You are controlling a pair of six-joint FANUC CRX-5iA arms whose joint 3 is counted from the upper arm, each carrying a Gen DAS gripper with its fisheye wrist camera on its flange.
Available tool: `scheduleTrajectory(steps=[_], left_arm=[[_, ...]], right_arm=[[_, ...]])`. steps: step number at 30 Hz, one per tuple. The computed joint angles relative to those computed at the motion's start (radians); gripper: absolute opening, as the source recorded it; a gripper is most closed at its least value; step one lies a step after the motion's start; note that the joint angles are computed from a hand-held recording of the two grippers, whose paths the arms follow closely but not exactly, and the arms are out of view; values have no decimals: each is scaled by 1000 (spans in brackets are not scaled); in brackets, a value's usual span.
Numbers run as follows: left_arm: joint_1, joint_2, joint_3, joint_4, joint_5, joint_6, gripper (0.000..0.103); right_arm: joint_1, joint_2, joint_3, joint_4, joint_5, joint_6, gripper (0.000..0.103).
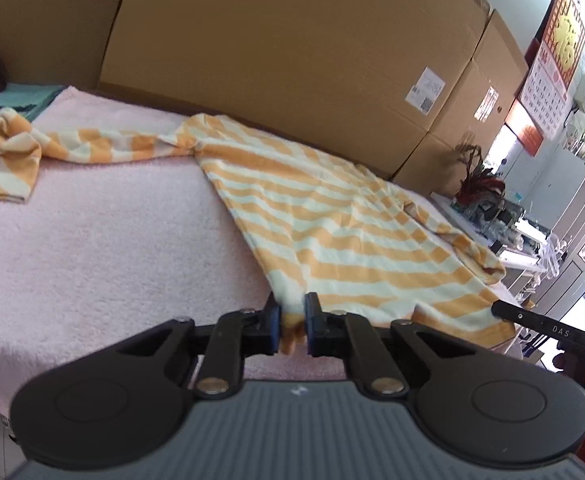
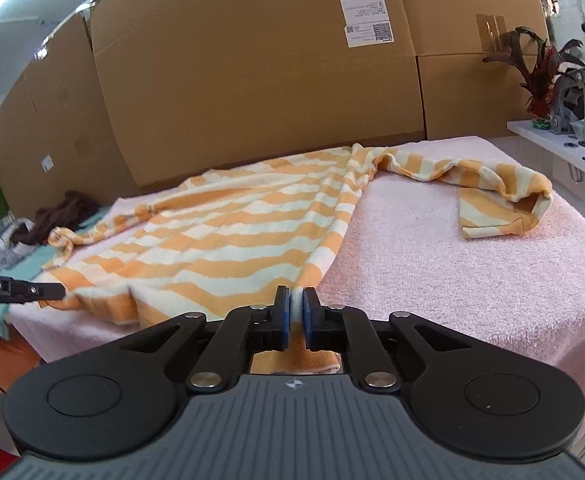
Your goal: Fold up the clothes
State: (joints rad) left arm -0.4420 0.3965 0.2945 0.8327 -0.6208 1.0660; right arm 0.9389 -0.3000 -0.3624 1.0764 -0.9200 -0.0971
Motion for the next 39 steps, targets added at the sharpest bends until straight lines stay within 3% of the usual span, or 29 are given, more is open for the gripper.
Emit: scheduleTrajectory(steps=[5, 8, 10, 13, 15, 20, 23, 25, 26, 32, 35, 36, 39], left_arm=[[-4, -44, -35, 73, 17, -73, 5], [8, -41, -12, -8, -21, -15, 5], [16, -33, 11, -70, -55, 32, 6], [27, -20, 42, -152, -113, 98, 6], [30, -22, 41, -177, -140, 111, 6], [30, -50, -4, -148, -139, 41, 5], [28, -30, 31, -207, -170, 94, 4], [26, -22, 38, -224, -177, 113, 4], [26, -23, 35, -228, -172, 117, 5], [19, -6, 62, -266, -167, 159, 7], [9, 12, 95, -308, -175, 187, 5], [5, 13, 101, -323, -172, 191, 4], [5, 1, 85, -291, -167, 127, 3]], right_arm=[[-35, -88, -63, 58, 124, -140, 8], [-42, -115, -84, 67, 141, -185, 8], [-26, -112, -73, 29, 99, -165, 8], [15, -76, -12, -106, 2, -26, 8], [36, -63, -8, -106, -48, 5, 2], [32, -89, -23, -117, -25, 12, 1], [32, -72, -12, -109, -53, 20, 13], [34, -50, -4, -101, -81, 17, 44], [36, -41, -1, -100, -91, 24, 44], [55, -2, -4, -73, -127, 90, 38], [51, 3, 0, -73, -128, 92, 19], [47, 2, 4, -84, -125, 97, 5], [44, -21, -1, -98, -101, 92, 5]])
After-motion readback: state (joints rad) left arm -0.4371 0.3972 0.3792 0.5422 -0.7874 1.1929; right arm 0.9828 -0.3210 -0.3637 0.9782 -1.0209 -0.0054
